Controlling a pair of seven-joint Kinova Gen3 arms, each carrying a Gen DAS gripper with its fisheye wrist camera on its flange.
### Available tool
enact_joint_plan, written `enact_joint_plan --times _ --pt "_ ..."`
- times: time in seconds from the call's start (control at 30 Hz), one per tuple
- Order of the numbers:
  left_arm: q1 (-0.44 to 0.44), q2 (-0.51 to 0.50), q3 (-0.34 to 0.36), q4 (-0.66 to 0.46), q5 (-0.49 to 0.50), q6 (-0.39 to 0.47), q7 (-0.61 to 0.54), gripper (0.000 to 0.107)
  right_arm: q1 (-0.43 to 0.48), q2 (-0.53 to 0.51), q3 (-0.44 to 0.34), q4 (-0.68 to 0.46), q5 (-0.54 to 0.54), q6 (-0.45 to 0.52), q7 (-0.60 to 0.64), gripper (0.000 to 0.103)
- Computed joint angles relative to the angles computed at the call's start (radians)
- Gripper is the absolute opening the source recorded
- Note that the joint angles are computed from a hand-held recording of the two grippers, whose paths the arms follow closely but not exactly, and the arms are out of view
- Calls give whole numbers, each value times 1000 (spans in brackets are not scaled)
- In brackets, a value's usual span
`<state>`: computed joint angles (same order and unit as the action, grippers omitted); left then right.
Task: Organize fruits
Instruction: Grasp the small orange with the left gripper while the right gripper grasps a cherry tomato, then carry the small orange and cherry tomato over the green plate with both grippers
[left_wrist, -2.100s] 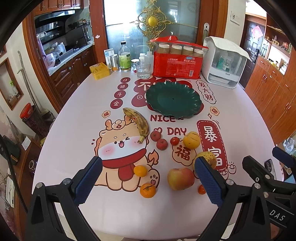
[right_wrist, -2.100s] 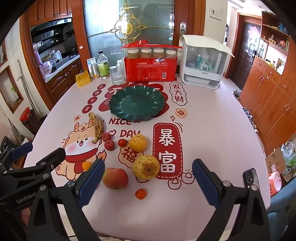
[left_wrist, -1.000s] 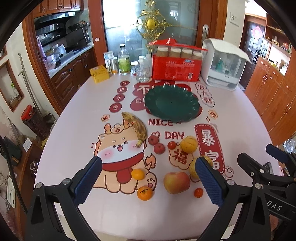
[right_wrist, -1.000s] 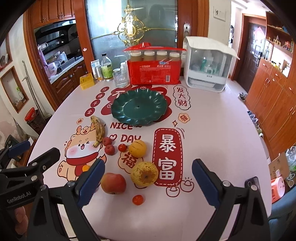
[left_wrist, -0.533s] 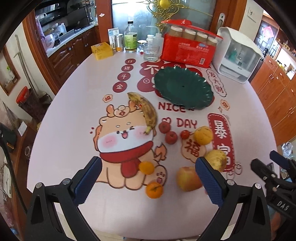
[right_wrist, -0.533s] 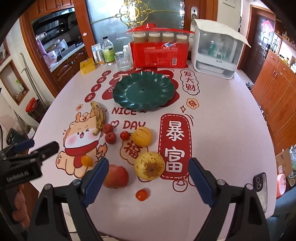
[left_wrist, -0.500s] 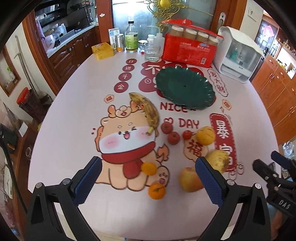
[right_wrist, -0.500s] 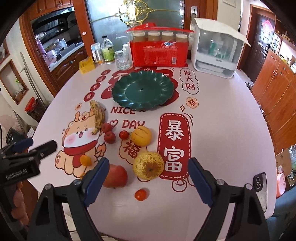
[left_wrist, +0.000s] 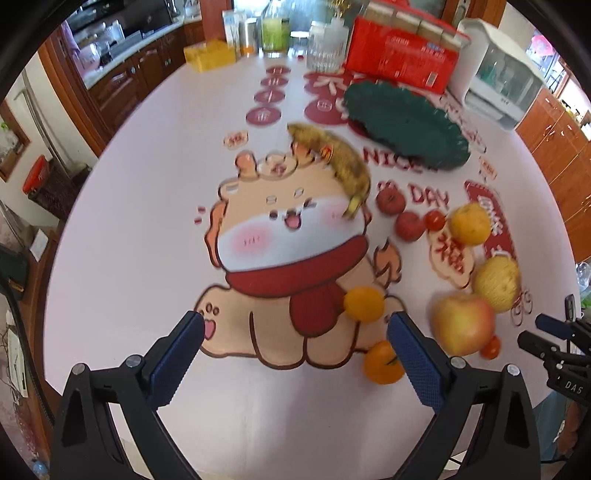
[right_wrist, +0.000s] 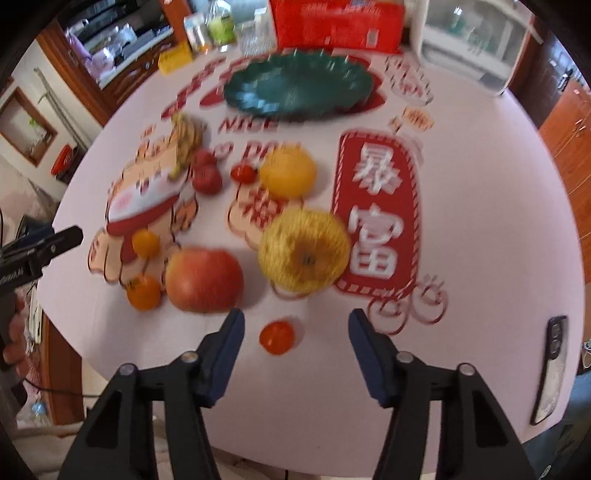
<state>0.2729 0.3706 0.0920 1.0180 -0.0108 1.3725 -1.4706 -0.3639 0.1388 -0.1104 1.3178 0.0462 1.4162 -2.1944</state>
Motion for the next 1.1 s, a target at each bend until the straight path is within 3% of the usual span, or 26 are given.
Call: enact_joint_plan --times 0.13,0.3,0.5,0.87,1.1 --pt "-25 32 11 13 53 0 -13 95 12 11 -4 41 -53 -44 30 50" --pt "-15 95 20 -28 81 23 -16 80 30 28 0 72 -105 -84 66 37" --pt "1 154 29 -89 110 58 -31 65 10 43 -1 71 -68 -86 68 29" --pt "48 221 21 -165 94 105 -44 37 15 52 3 82 -71 -85 90 27" --pt "85 225 11 -167 54 85 -41 36 23 51 3 86 -91 -85 115 27"
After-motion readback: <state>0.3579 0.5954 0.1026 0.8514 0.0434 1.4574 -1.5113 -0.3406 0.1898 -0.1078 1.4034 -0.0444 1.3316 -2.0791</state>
